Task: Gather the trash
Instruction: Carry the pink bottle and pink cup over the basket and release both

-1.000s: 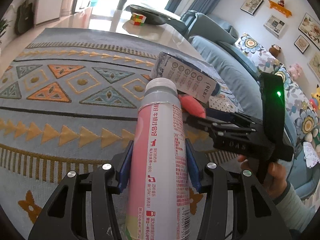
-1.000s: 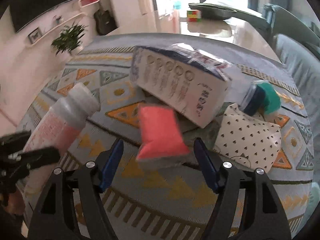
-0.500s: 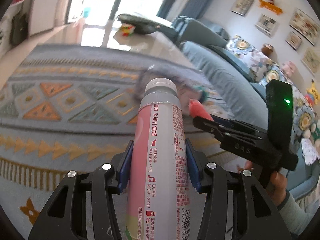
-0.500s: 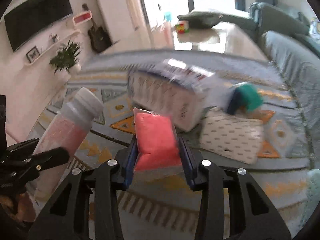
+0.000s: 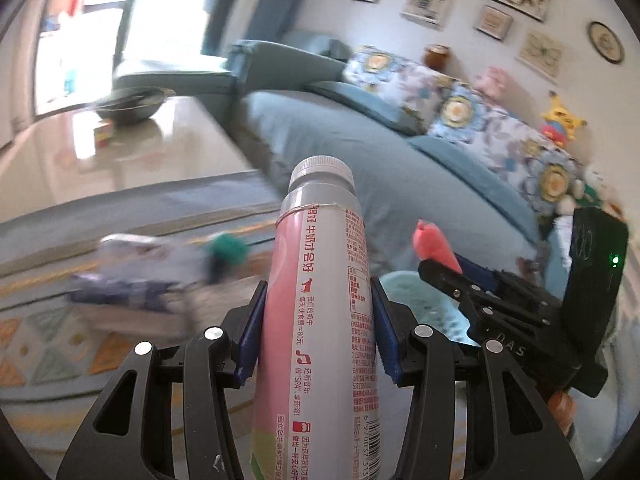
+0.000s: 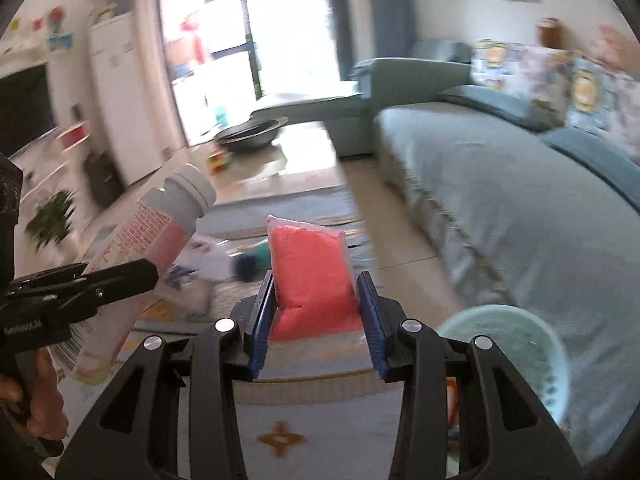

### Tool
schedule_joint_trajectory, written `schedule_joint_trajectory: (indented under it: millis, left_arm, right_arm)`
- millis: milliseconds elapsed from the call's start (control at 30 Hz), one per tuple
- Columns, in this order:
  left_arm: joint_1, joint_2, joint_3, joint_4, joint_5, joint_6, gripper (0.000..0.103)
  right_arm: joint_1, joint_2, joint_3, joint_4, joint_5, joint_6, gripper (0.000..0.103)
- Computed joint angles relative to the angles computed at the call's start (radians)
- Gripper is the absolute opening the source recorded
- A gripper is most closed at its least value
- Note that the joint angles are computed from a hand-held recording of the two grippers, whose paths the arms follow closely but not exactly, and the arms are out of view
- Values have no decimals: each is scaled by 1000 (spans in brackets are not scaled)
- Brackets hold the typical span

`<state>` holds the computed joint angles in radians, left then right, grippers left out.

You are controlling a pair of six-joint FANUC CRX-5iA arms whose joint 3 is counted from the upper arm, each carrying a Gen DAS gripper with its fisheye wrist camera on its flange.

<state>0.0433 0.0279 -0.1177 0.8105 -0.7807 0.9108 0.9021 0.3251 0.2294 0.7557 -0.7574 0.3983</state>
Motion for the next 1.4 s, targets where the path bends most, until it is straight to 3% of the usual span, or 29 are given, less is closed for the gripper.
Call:
schedule_joint_trajectory:
  millis: [133, 433, 833, 900, 1033, 1400]
  left_arm:
    - [-92, 62, 78, -7, 8, -28, 46]
    - [-237, 260, 293, -44, -72, 34, 46]
    - [-318, 440, 439, -133, -150, 103, 46]
    - [-321, 442, 427, -134, -137, 107, 51]
    - [-318, 419, 386, -102, -107, 67, 66]
    - [-261, 331, 300, -73, -62, 34, 69]
  right_arm:
    - [-34, -72, -104, 68, -38, -122, 37]
    - [-108, -192, -295, 83, -106, -291, 37]
    - [-170, -186, -341, -94, -142, -315, 38]
    - [-174, -184, -342, -107, -141, -319, 39]
    - [-173, -174, -328, -120, -157, -316, 53]
    - [-136, -165, -275, -89, -145, -268, 53]
